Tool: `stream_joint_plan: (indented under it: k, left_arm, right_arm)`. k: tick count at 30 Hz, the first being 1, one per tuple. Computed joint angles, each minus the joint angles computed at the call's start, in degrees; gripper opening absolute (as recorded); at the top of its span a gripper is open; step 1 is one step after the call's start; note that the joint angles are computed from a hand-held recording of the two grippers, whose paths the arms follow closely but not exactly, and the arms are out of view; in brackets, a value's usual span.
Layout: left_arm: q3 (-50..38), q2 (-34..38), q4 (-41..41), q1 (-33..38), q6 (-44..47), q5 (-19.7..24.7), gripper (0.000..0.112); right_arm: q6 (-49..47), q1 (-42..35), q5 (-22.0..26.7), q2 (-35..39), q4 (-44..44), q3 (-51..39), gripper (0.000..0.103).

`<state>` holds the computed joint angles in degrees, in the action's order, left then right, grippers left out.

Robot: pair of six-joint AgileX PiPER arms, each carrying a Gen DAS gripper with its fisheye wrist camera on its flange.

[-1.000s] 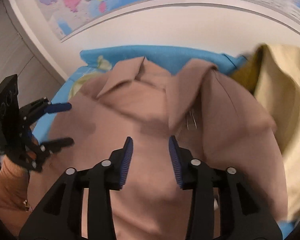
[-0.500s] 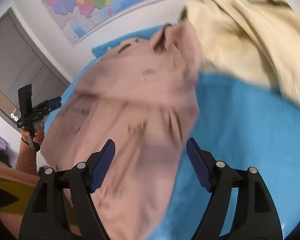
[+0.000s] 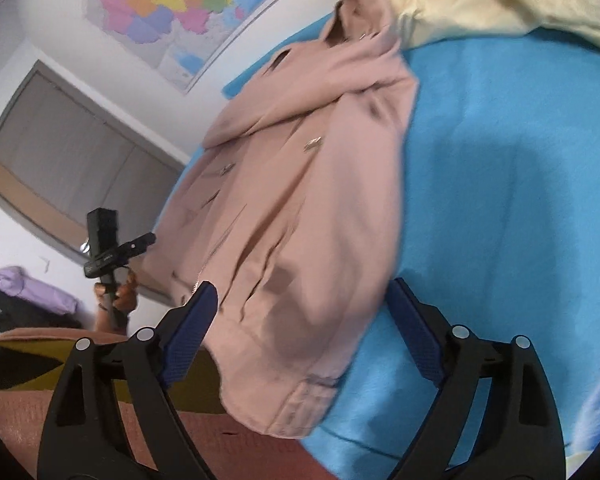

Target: Fold large clothes

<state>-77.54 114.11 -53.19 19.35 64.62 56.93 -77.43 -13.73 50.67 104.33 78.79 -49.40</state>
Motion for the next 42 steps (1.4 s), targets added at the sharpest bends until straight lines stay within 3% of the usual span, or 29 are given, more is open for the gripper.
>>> stream_joint_plan:
  k: [1,3,6,7,8,9,10,11,13,15,16,20,23,25,26,27,28,29,33,37,42]
  left_arm:
    - [1.0,-0.3,-0.2,-0.1,1.1,0.6,0.091]
    - [1.8,-0.3,-0.7,-0.9,1.9,1.5,0.095]
    - [3.0,-0.8,-1.7,-2.3,2.5,1.0,0.096]
    - [3.4,-1.0,-1.9,-2.6,2.5,0.6,0.086]
    - [3.8,-1.4,-1.6,-3.0,2.1,0.1,0.064]
    - [3.7,-1.6,-1.2,-3.2,1.3,-0.3,0.052]
    - [3.5,-1.7,-0.9,-3.2,-0.3,-1.1,0.033]
    - [3.0,-1.5,-0.5,-2.8,-1.3,-0.9,0.023]
    - [2.5,-1.1,-1.2,-1.9,-2.2,-0.2,0.024]
    - [1.5,-0.3,0.4,-1.5,-3.6,0.4,0.034]
    - [0.5,0.6,1.1,-1.1,-4.6,1.9,0.051]
    - [-0.2,1.2,0.1,-0.2,-1.9,6.6,0.085]
    - [1.9,-0.3,0.3,-1.7,1.0,5.0,0.096]
    - [2.5,-0.4,-0.5,-2.3,1.8,4.7,0.096]
    - [2.7,-0.5,-0.8,-2.5,1.9,4.4,0.091]
    - [2.9,-0.5,-1.6,-2.3,2.0,4.4,0.080]
    - [2.6,-0.1,-1.4,-2.6,0.9,4.1,0.040]
    - [2.0,0.3,-0.5,-3.0,-1.3,3.7,0.018]
    - [6.6,-4.2,-4.8,-2.5,-0.3,-0.7,0.006]
    - [7.7,-9.6,-10.6,2.6,2.9,5.7,0.005]
    - [8.5,-12.4,-11.1,5.8,3.8,9.6,0.005]
  right_arm:
    - [-0.9,0.6,-0.3,-0.4,0.5,0.5,0.085]
    - [-1.6,0.3,2.1,0.5,1.1,0.5,0.072]
    - [-1.3,1.4,1.9,1.7,2.0,-0.1,0.031]
    - [-0.4,2.0,0.9,1.9,2.0,-0.5,0.017]
    - [0.1,2.1,1.0,2.5,2.6,-0.8,0.015]
    - [-0.8,1.5,2.3,2.7,4.0,-0.4,0.014]
    - [-1.9,1.1,3.5,2.7,5.4,-0.1,0.013]
    - [-3.3,0.6,4.8,2.4,6.7,0.3,0.014]
    - [-3.5,0.7,3.9,1.4,7.0,1.0,0.022]
    - [-2.1,0.4,3.9,2.4,6.1,0.7,0.026]
    - [-2.4,0.2,3.3,2.5,6.0,1.2,0.028]
    - [-4.2,-0.8,4.3,3.8,7.0,2.5,0.035]
    - [-5.9,0.3,4.0,2.9,7.9,3.1,0.045]
    - [-6.2,1.6,3.3,2.7,8.3,3.0,0.041]
    - [-6.2,2.6,2.2,2.6,8.4,2.8,0.024]
    - [-5.9,3.7,1.2,2.7,8.3,2.5,0.017]
    - [-5.5,4.3,0.7,3.1,8.5,2.2,0.013]
    - [-5.4,4.3,1.4,3.8,9.1,1.9,0.010]
    - [-8.3,2.7,8.1,2.9,13.2,3.2,0.008]
    - [-10.2,1.1,13.3,-2.6,16.0,5.7,0.007]
    - [-11.4,0.2,17.2,-9.0,16.2,9.0,0.007]
